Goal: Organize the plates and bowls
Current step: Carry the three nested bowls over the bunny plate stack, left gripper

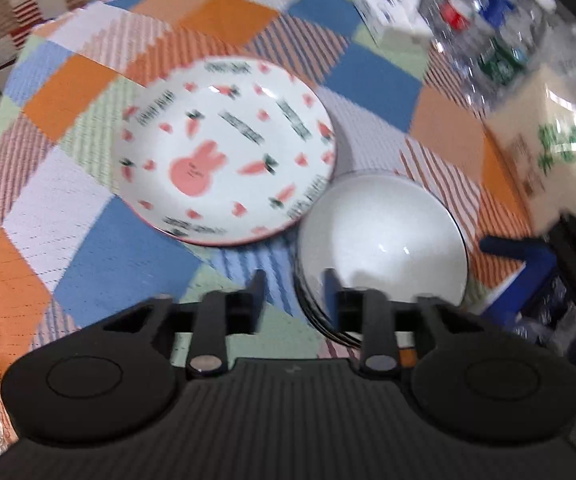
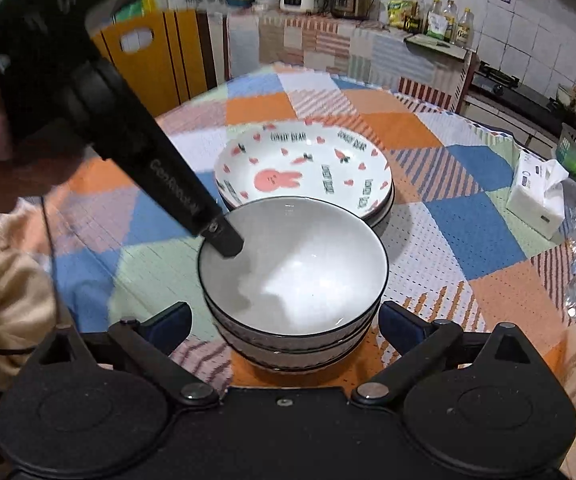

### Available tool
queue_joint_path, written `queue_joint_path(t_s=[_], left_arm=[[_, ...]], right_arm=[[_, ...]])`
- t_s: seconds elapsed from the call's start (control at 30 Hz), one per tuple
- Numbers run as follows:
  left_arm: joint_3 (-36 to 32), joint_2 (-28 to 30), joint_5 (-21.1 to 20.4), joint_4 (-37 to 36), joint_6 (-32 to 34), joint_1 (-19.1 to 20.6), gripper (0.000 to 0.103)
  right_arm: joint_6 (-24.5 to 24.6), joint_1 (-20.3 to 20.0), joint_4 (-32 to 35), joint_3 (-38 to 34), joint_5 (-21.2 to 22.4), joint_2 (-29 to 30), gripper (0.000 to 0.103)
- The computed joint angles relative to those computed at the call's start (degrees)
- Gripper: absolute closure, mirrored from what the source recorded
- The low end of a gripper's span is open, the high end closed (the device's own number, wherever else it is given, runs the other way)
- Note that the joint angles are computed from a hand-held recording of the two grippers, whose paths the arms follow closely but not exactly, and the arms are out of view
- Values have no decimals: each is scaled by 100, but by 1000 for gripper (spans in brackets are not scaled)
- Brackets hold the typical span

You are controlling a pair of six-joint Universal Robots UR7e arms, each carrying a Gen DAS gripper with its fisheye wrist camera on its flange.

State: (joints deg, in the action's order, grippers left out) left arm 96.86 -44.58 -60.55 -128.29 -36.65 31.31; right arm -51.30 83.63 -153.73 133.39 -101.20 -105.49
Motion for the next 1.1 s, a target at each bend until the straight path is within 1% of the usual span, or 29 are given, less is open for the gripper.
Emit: queue_joint_path(t_s=[0.1, 0.17, 0.27, 0.3, 0.33, 0.37, 0.4, 0.47, 0.53, 0.57, 0.67, 0.73, 0.77, 0.83, 0.87, 0.93, 1.0, 1.1], left_arm=[[224, -141, -21, -425, 73, 53, 60], [328, -181, -100, -680, 55, 100, 58], [516, -185, -204, -1197, -27, 160, 55], [593, -169, -128, -1364, -75, 142, 53], [654, -139, -10, -1513, -147, 122, 47], [709, -112, 68, -1632, -219, 110, 44], [743, -86, 84, -1720, -278, 123, 44], [759, -50, -106, -1790, -299, 186, 44], [807, -40, -245, -1853, -303, 223, 44], [859, -37, -279, -1933, -287, 225, 44], [989, -22, -477, -2159, -170, 248, 46], [1049, 1, -600, -2289, -190, 278, 46], [1051, 22, -601, -2299, -211, 285, 46], [1074, 58, -375, -2335, -179, 238, 46], [1110, 69, -331, -2453, -66, 233, 46], [1102, 92, -432, -2457, 42, 276, 46], [1085, 103, -579, -2359, -47, 327, 47], [1123, 131, -826, -2445, -106, 396, 48]], right_arm=[[24, -349, 243, 53, 533, -306, 2], [-96, -532, 249, 113, 680, -361, 2], [-309, -685, -18, 252, 584, -233, 2], [-346, -717, -106, 286, 546, -176, 2], [-402, -759, -215, 332, 494, -88, 2], [-474, -783, -326, 377, 424, 10, 2], [-577, -800, -487, 437, 342, 110, 2], [-813, -853, -1058, 620, 239, 395, 2], [-909, -936, -1490, 748, 282, 595, 2], [-880, -993, -1614, 787, 387, 650, 2], [-686, -1138, -1620, 786, 769, 698, 2], [-742, -1215, -1825, 834, 949, 772, 2], [-795, -1229, -1981, 854, 984, 850, 2], [-826, -1282, -2237, 900, 1079, 978, 2], [-799, -1309, -2315, 910, 1126, 1035, 2], [-814, -1364, -2585, 984, 1254, 1118, 2], [-839, -1339, -2810, 1025, 1230, 1211, 2], [-909, -1352, -2982, 1085, 1285, 1267, 3]])
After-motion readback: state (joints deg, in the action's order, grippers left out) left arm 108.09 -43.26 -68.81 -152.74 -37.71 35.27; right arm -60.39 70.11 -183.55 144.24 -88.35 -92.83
